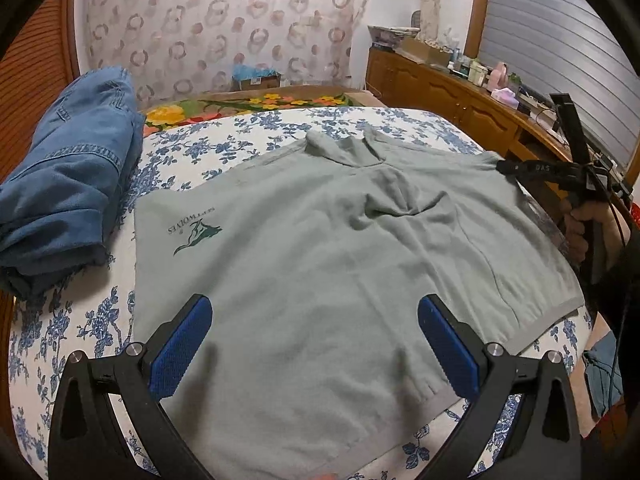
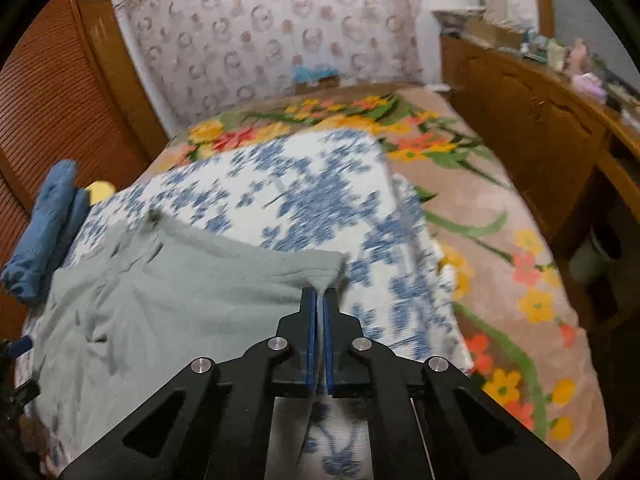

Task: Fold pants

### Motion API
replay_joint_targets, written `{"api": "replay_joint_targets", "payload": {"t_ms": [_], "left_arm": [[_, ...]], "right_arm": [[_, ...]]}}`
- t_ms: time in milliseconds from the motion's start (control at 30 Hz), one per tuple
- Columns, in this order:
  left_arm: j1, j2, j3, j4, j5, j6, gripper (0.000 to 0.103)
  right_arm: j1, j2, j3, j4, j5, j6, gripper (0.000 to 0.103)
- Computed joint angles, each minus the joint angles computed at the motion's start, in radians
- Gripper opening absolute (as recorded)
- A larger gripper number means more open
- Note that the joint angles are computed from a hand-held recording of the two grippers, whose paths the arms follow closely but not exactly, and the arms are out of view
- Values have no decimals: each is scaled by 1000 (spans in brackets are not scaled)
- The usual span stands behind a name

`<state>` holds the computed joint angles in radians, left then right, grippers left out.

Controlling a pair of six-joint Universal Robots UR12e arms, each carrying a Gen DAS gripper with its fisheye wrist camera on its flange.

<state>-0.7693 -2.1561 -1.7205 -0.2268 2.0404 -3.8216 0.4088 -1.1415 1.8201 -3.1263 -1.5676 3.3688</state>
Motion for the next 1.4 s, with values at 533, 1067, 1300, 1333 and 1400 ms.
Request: {"api": "replay_joint_targets", "payload": {"t_ms": [533, 1067, 1300, 1333, 1400], "left_arm": [[14, -2, 20, -144, -58, -53, 103], [0, 9, 0, -145, -43, -12, 103], [-22, 57, -106, 20, -6, -80, 96], [-27, 66, -125, 37, 0, -94, 92], [-34, 81, -154, 48, 13, -125, 84]], "right_arm": [[78, -31, 99, -173, -116, -117, 48], [146, -98, 277, -293, -64, -160, 68], [158, -124, 287, -283, -59, -138, 69], [161, -124, 289, -285, -58, -136, 69], [167, -114, 271, -277, -57, -137, 69]]}}
